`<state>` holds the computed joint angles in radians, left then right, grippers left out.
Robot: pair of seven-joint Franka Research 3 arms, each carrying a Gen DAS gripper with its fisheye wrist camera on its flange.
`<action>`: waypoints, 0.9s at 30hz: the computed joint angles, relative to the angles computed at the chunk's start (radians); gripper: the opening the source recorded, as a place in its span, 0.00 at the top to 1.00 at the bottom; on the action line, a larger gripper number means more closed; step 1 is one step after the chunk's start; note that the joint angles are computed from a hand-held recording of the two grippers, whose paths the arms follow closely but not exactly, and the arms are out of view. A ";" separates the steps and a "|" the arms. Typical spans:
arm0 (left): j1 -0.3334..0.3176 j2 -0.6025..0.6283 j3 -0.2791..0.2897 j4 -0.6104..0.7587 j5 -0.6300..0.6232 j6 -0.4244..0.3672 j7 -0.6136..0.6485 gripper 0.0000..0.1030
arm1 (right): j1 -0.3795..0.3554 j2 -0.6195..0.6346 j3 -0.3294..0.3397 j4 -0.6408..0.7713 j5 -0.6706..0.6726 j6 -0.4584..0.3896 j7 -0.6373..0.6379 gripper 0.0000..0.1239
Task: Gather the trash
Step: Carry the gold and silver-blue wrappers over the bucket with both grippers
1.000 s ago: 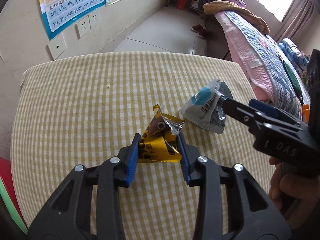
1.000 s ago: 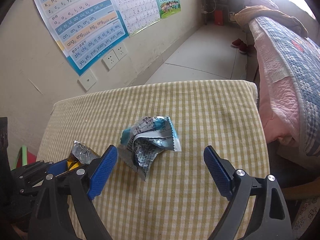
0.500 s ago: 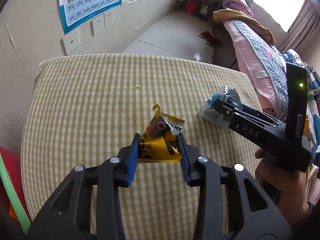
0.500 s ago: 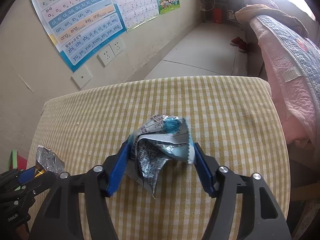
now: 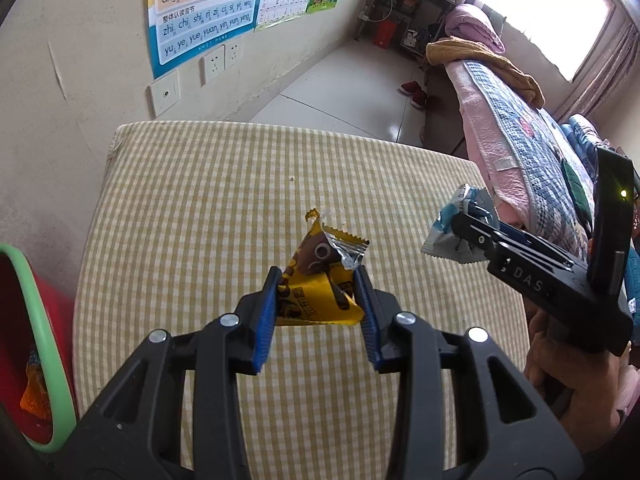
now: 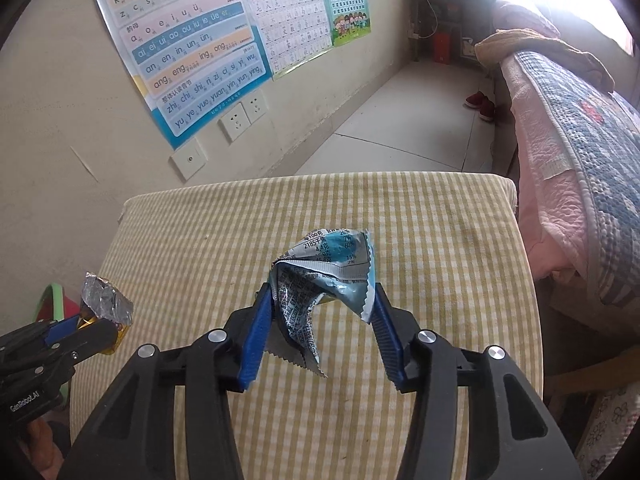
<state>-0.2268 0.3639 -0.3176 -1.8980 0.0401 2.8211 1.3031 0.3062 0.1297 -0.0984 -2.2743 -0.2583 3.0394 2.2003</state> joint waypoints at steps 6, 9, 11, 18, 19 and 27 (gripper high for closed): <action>0.031 -0.138 0.003 -0.150 -0.041 0.044 -0.014 0.66 | 0.025 -0.072 0.040 -0.026 -0.115 -0.025 0.085 0.62; 0.044 -0.207 0.009 -0.224 -0.082 0.067 -0.004 0.66 | 0.019 -0.091 0.088 -0.024 -0.129 -0.037 0.097 0.62; 0.048 -0.252 0.019 -0.271 -0.110 0.081 0.004 0.66 | 0.020 -0.100 0.113 -0.018 -0.151 -0.045 0.117 0.62; 0.037 -0.392 0.089 -0.417 -0.183 0.128 0.026 0.66 | 0.049 -0.103 0.177 0.027 -0.206 -0.073 0.150 0.62; 0.035 -0.410 0.101 -0.436 -0.185 0.135 0.022 0.66 | 0.056 -0.099 0.182 0.038 -0.213 -0.079 0.152 0.62; 0.033 -0.522 0.203 -0.557 -0.192 0.167 -0.001 0.66 | 0.141 -0.023 0.197 0.168 -0.189 -0.112 0.085 0.62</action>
<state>-0.1941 -0.1583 -0.1144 -2.4546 -0.1517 2.9879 1.3019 0.4470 0.1067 0.0981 -2.1059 -0.4473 2.9271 2.2855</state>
